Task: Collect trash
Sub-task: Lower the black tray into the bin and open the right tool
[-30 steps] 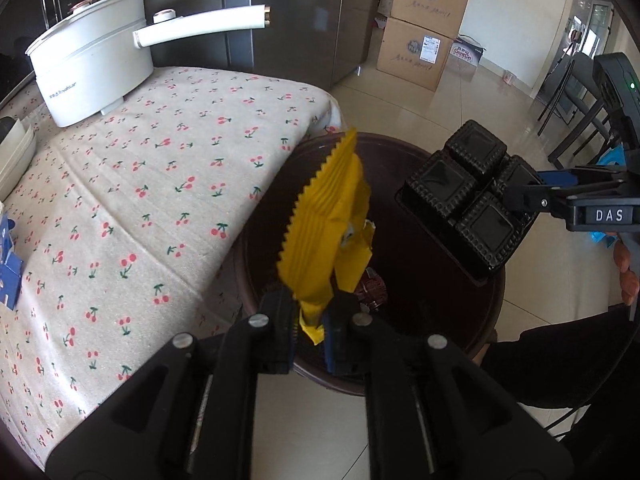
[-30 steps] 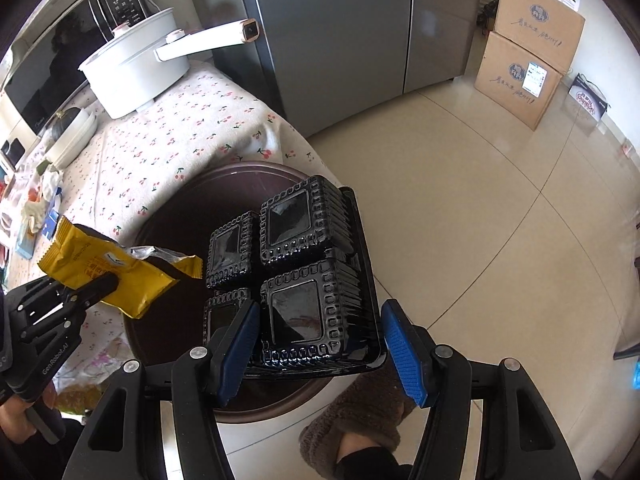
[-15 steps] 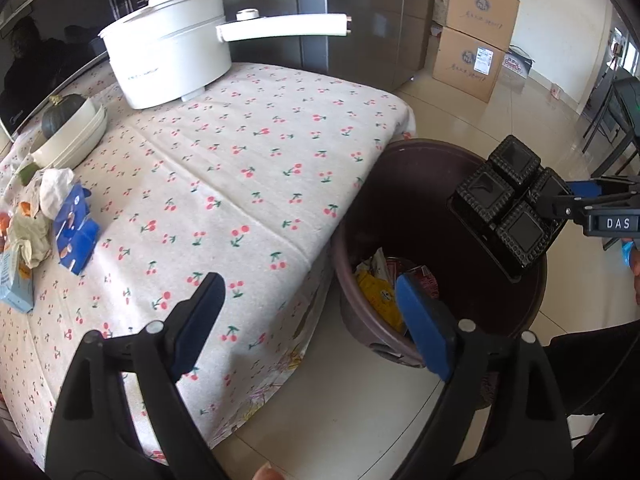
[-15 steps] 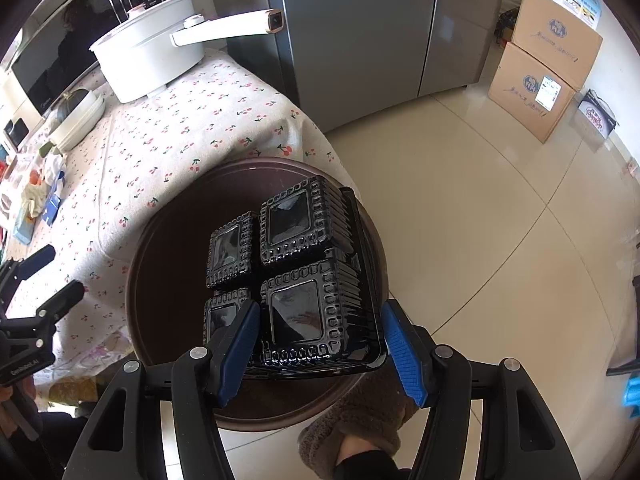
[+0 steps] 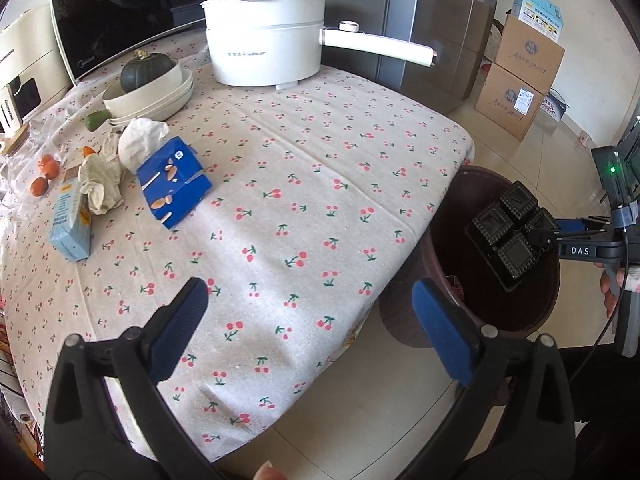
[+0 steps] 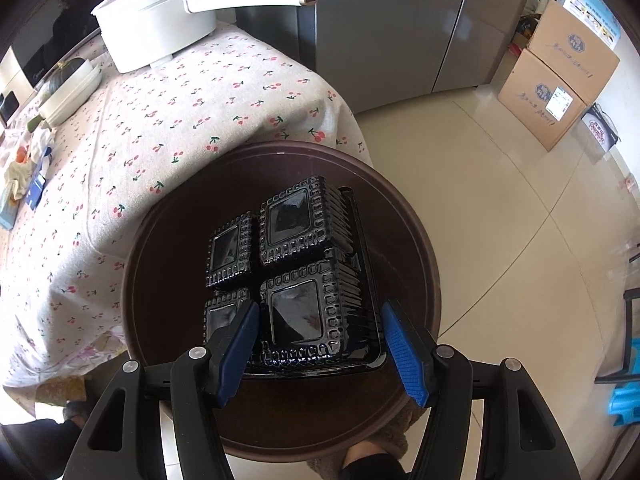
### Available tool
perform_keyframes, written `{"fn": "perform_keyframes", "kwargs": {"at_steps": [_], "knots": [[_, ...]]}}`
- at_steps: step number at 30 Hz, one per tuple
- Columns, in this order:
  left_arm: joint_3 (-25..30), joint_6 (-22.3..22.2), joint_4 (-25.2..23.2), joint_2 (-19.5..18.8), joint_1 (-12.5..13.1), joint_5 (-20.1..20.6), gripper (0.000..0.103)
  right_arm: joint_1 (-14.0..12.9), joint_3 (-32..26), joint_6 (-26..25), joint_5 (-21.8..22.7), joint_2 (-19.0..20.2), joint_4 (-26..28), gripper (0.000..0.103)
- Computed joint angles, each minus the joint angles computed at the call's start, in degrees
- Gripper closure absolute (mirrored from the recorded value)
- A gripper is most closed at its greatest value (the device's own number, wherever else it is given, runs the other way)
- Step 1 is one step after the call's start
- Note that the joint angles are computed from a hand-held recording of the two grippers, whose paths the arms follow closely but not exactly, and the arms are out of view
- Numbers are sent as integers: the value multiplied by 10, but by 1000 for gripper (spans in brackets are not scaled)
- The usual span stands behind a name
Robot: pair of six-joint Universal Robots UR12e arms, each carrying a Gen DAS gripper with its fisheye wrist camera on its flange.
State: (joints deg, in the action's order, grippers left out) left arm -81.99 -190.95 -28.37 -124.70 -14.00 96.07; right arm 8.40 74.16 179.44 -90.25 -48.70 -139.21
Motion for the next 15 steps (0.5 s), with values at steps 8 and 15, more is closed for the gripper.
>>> {"fn": "perform_keyframes", "kwargs": {"at_steps": [8, 15], "knots": [[-39, -23, 15, 26, 17, -2, 1, 7, -14, 18, -13, 11, -2, 18], [-60, -43, 18, 41, 30, 1, 1, 17, -20, 21, -2, 9, -8, 18]]}}
